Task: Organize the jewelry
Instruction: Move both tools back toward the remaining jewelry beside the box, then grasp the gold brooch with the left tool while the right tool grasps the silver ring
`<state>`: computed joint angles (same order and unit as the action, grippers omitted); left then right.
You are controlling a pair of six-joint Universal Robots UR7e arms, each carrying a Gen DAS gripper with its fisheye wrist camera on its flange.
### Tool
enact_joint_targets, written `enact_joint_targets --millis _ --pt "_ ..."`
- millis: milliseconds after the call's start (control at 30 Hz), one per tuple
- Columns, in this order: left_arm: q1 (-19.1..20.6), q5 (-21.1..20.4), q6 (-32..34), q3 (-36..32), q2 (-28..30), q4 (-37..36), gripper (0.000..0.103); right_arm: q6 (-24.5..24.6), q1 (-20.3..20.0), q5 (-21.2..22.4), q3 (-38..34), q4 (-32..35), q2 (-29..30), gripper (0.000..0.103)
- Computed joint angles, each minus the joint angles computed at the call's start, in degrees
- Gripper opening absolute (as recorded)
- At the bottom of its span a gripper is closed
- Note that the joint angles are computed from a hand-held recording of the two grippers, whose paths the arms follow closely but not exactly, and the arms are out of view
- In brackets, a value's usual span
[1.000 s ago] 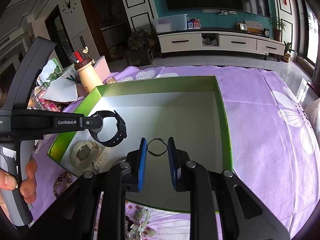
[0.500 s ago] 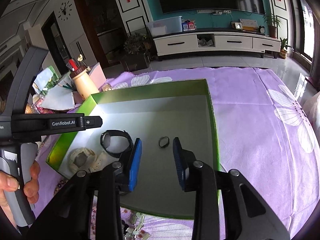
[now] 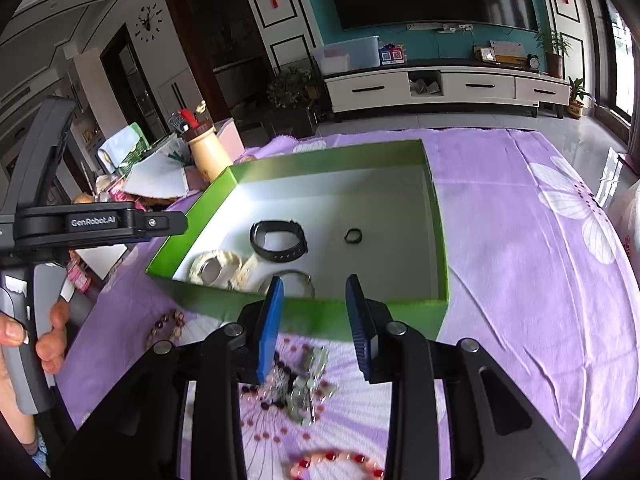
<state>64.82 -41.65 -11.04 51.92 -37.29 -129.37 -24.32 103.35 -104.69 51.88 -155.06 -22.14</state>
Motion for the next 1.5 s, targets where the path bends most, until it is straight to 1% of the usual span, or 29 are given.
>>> enact_joint_targets --millis 200,400,500,600,733,800,933,1000,1133,1167,1200,1300,1367,1433,1500 --pt "-0.5 2.0 -1.1 12.1 -7.2 -4.0 0.071 0.4 0.2 -0.9 6.8 -1.3 -3.4 0.033" --pt "0.1 3.1 -3.2 21.8 -13.0 -5.3 0.072 0.4 0.4 -0.9 13.2 -2.2 -6.4 0.033" --pt "0.5 2.1 -3.9 25.5 -15.2 -5.8 0.072 -0.6 0.5 0.3 16.4 -2.0 -7.8 0.033" --pt "0.8 0.9 -3.8 29.8 -17.3 -7.5 0.072 -2.0 0.8 1.3 18.6 -0.4 -8.4 0.033" --pt "1.3 -1.4 -3.7 34.1 -19.2 -8.8 0.072 -3.4 1.5 0.9 19.4 2.8 -7.3 0.033" --pt "1.6 -2.3 -3.8 35.3 -19.8 -9.0 0.072 -3.8 2.0 0.1 18.4 4.3 -6.0 0.033" --pt "1.7 -2.6 -4.0 36.2 -20.1 -9.3 0.072 -4.5 2.9 -1.6 15.0 5.1 -2.8 0.033" --pt "1.7 -2.3 -3.5 36.6 -20.3 -9.8 0.072 -5.1 3.4 -3.7 13.2 4.5 -1.0 0.033" --pt "1.7 -2.6 -1.7 36.7 -20.1 -11.0 0.072 -7.3 4.0 -5.5 12.2 2.5 0.4 0.032" --pt "1.7 -2.9 -1.0 36.5 -19.9 -11.3 0.072 -8.1 4.1 -6.1 12.3 1.6 0.7 0.030" --pt "1.6 -3.2 -0.2 36.3 -19.5 -11.7 0.072 -9.0 4.2 -6.8 12.4 0.7 0.8 0.020" --pt "1.4 -4.4 2.3 35.2 -18.2 -12.8 0.072 -7.0 3.5 -5.5 13.1 1.1 -0.2 0.020" --pt "1.2 -5.2 3.8 34.1 -17.0 -13.2 0.072 -5.4 2.8 -5.5 14.8 -0.6 -1.5 0.020" --pt "1.0 -5.9 5.8 33.2 -15.8 -13.9 0.072 -3.9 2.0 -4.4 16.6 -1.2 -3.2 0.020" --pt "0.8 -6.5 8.3 31.7 -14.0 -14.8 0.072 -3.2 1.5 -3.9 18.0 -2.1 -4.5 0.020"
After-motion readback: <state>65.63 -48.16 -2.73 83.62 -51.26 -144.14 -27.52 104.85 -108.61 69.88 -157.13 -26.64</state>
